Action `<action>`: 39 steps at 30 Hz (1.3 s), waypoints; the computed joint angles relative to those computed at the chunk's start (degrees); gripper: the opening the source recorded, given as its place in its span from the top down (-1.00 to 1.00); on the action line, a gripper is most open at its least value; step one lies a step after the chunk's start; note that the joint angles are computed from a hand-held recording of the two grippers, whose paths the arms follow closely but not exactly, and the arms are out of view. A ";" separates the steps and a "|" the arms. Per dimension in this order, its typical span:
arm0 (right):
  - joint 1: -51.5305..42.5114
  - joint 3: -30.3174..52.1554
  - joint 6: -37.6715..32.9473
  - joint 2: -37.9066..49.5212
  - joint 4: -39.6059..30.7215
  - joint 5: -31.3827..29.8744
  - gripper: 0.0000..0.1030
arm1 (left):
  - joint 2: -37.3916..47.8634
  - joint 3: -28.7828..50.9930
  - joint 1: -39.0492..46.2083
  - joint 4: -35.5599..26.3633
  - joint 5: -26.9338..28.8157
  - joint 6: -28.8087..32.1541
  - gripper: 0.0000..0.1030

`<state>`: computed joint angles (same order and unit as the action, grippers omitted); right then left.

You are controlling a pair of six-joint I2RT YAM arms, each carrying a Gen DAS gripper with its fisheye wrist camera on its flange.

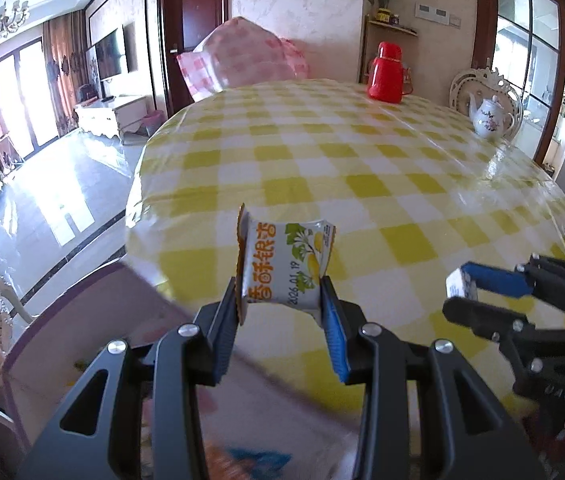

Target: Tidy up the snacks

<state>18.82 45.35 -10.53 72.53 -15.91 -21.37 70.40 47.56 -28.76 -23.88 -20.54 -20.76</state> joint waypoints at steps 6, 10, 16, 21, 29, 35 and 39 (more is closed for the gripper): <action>12.08 1.93 -0.03 1.30 -0.41 5.15 0.31 | -10.94 -4.33 10.25 -8.93 4.10 4.96 0.24; 20.54 3.61 0.38 5.40 -0.01 7.45 0.31 | -16.91 -7.94 18.99 -12.87 7.33 9.33 0.20; 25.15 3.28 2.40 7.37 5.30 8.52 -0.24 | -21.60 -9.82 30.19 -12.84 11.59 12.15 -0.39; 20.26 2.56 5.60 4.79 5.58 5.05 -0.46 | -30.35 -11.37 30.44 -9.75 7.86 12.89 -0.97; 18.75 1.44 11.50 3.26 3.73 4.11 -0.68 | -31.22 -9.89 22.64 -12.80 -2.52 5.70 -0.97; 28.04 5.62 9.24 8.21 -5.15 18.59 -0.68 | -24.17 -8.77 24.11 -16.44 2.54 3.42 -0.97; 30.49 6.21 9.50 10.14 -6.85 22.62 -0.68 | -18.16 -9.35 25.13 -16.04 8.34 2.88 -0.97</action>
